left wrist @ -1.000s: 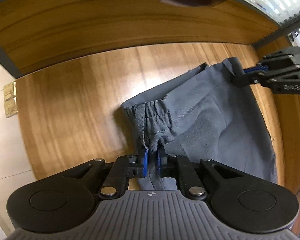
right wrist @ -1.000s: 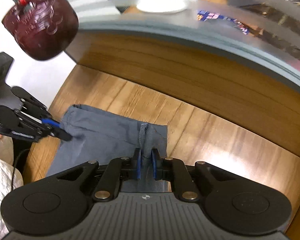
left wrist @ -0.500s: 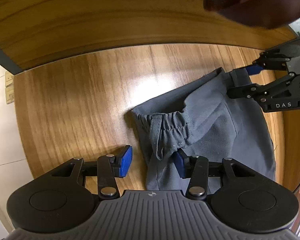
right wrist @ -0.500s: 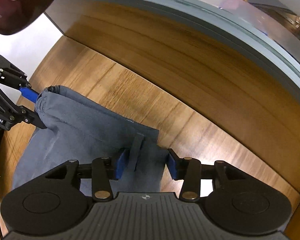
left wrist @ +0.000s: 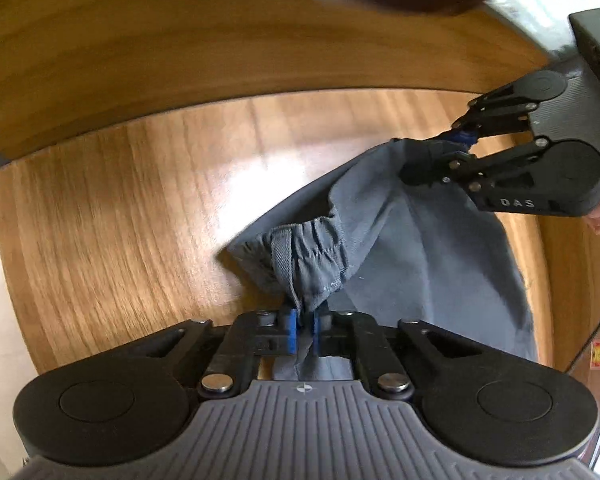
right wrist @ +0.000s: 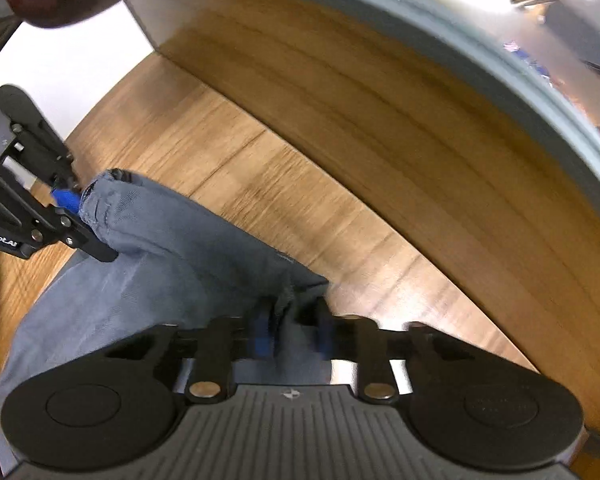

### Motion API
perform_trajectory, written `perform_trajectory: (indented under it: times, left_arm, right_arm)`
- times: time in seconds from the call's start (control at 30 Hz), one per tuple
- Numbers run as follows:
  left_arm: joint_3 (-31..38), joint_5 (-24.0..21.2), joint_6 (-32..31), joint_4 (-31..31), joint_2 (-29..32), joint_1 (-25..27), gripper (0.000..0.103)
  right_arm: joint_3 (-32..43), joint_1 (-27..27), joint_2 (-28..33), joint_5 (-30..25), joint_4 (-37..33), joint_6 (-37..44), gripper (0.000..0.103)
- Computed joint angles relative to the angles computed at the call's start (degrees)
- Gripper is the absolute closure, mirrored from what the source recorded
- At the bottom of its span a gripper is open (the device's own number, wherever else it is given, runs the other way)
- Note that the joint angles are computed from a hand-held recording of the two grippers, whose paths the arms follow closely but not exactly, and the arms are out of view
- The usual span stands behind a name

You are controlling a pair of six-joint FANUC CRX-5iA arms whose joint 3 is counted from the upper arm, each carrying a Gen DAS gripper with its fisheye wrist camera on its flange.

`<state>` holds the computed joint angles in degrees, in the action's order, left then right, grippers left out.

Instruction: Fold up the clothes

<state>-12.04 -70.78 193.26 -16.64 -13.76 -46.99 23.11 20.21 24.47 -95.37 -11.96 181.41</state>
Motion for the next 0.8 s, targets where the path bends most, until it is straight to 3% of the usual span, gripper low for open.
perform_trajectory:
  times: [0.17, 0.33, 0.5, 0.63, 0.8]
  left_arm:
    - [6.29, -3.94, -0.4, -5.37, 2.16, -5.2, 0.097]
    - [11.07, -5.05, -1.39, -8.34, 4.21, -9.1, 0.097]
    - [14.04, -1.01, -5.4, -8.05, 6.27, -11.47, 0.097]
    - [15.18, 4.45, -11.63, -3.89, 8.97, -11.57, 0.097]
    - [16.39, 10.23, -25.0, 2.15, 13.28, -11.23, 0.096]
  right_arm:
    - [3.37, -4.77, -1.44, -3.77, -5.32, -0.13, 0.09]
    - [6.42, -8.68, -2.53, -7.07, -8.0, 0.24, 0.091]
    - [8.73, -14.43, -3.97, -10.37, -10.2, 1.32, 0.092]
    - [9.54, -19.7, -4.6, -11.89, -11.33, 3.62, 0.093]
    - [7.22, -27.36, -5.51, -10.62, -10.7, 9.36, 0.094]
